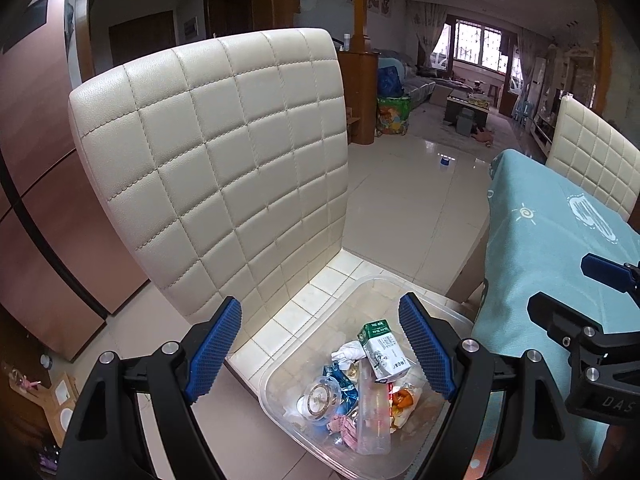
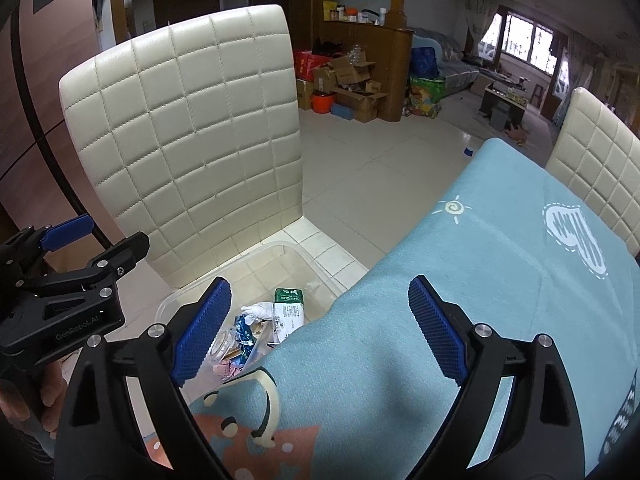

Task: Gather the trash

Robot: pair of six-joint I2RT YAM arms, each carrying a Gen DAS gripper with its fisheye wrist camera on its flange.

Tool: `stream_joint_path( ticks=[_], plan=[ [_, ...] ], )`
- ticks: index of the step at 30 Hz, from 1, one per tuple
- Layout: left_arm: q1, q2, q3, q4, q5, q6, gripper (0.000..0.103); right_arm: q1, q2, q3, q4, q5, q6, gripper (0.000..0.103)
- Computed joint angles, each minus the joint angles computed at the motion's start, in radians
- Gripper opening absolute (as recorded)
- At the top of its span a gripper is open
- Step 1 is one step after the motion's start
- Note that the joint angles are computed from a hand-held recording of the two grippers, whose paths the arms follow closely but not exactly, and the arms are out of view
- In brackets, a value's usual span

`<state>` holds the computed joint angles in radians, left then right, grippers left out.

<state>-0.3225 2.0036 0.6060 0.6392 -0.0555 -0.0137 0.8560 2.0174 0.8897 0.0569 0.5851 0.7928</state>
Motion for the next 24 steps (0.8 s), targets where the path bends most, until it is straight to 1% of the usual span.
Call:
stream_joint_path(
  ticks=[4, 6, 10, 15, 17, 18, 20, 24],
  plan=[
    [-0.016, -0.048, -0.034, 0.007, -0.004, 0.006, 0.079, 0.019, -0.039, -0.023, -0.033, 0.030, 0.045, 0.095],
    [-0.022, -0.073, -0.051, 0.008, 0.001, 0.008, 0.079, 0.032, -0.066, -0.034, -0.069, 0.049, 0.084, 0.097],
    [-0.037, -0.150, -0.084, -0.019, 0.023, 0.003, 0.079, 0.067, -0.131, -0.069, -0.145, 0.088, 0.177, 0.099],
    [-0.092, -0.266, -0.147, -0.031, 0.016, -0.003, 0.079, 0.129, -0.217, -0.108, -0.268, 0.153, 0.319, 0.099],
    [-0.115, -0.312, -0.167, -0.048, 0.008, -0.009, 0.079, 0.167, -0.247, -0.110, -0.348, 0.193, 0.386, 0.099],
    [-0.128, -0.335, -0.177, -0.054, 0.008, -0.010, 0.079, 0.193, -0.259, -0.103, -0.411, 0.218, 0.437, 0.099],
    [-0.154, -0.385, -0.206, -0.058, -0.004, -0.015, 0.079, 0.229, -0.284, -0.099, -0.488, 0.243, 0.505, 0.099],
    [-0.217, -0.489, -0.259, -0.077, -0.041, -0.028, 0.079, 0.326, -0.331, -0.080, -0.688, 0.304, 0.696, 0.099]
  ],
)
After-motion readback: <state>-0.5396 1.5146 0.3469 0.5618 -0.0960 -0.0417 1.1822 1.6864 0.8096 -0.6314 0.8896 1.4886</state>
